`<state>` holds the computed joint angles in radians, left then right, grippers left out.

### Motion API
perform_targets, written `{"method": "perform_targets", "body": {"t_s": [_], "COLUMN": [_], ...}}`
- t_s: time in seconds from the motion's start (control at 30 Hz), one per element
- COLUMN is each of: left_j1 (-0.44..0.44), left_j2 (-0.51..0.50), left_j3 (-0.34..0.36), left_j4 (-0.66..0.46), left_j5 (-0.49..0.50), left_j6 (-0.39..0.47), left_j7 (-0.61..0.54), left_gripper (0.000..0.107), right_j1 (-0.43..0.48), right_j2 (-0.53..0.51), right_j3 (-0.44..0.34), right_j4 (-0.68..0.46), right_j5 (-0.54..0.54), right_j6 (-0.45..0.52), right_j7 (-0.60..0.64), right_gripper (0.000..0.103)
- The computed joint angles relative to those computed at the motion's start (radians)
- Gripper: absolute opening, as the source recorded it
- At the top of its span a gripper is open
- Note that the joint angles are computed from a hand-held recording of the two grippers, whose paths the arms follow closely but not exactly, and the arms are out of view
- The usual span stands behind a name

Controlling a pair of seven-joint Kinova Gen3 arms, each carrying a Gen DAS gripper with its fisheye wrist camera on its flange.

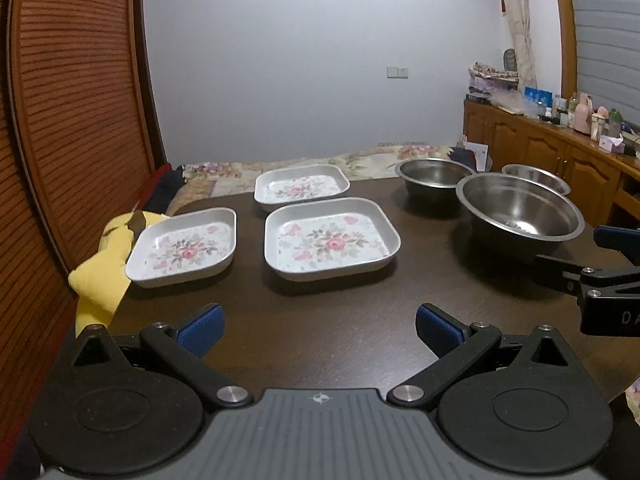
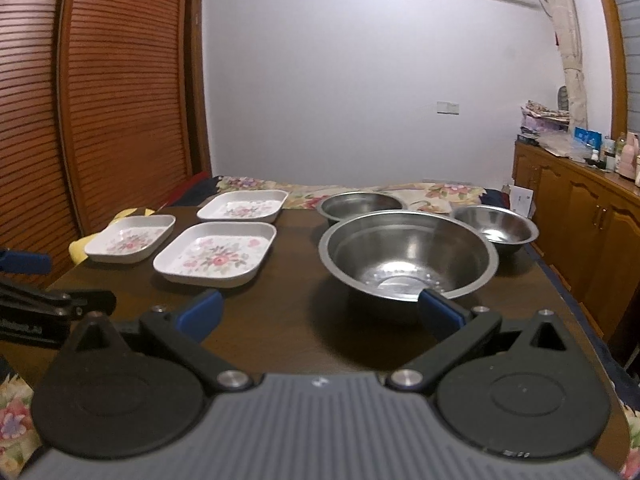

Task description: Organize plates and bowls

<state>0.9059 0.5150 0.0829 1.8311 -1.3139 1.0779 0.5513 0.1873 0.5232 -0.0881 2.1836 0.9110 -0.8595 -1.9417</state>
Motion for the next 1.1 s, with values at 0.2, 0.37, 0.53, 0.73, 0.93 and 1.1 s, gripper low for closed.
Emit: {"method": "perform_targets", "body": {"t_s": [0.2, 0.37, 0.53, 0.73, 0.93, 1.1], "left_j1": [-0.033, -0.077, -0.125, -0.201, -0.286, -0.339], "left_j2": [-0.034, -0.059, -0.089, -0.118, -0.138, -0.139], "left_j3": [-0.002, 0.004, 0.006, 0.012, 0.022, 0.030], "left_j4": [0.062, 0.093, 0.131, 0.164, 0.202, 0.195], "left_j5": [-0.025, -0.036, -0.076, -0.144, -0.250, -0.268], "left_j6": [-0.049, -0.063, -0.082, -0.146, -0.239, -0.287], "left_j7": [0.053, 0.057, 0.063, 0.077, 0.130, 0.096], "left_gripper": [0.103, 0.103, 0.103, 0.103, 0.103, 0.092], "right_j1": [-0.021, -0.040, -0.073, -0.092, -0.158, -0.166], "right_j2": [0.004, 0.007, 0.007, 0.009, 0.006, 0.017], "right_j3": [-0.008, -0.018, -0.026, -0.049, -0.056, -0.080], "right_j4": [-0.022, -0.043, -0.067, -0.121, -0.162, -0.221], "right_j5": [0.016, 0.033, 0.041, 0.076, 0.015, 0.085], "right_j6": [0.020, 0.038, 0.072, 0.111, 0.174, 0.237], "right_j7": [-0.005, -0.018, -0.029, -0.119, -0.090, -0.179], "right_gripper": [0.103, 0.103, 0.103, 0.103, 0.103, 0.087]}}
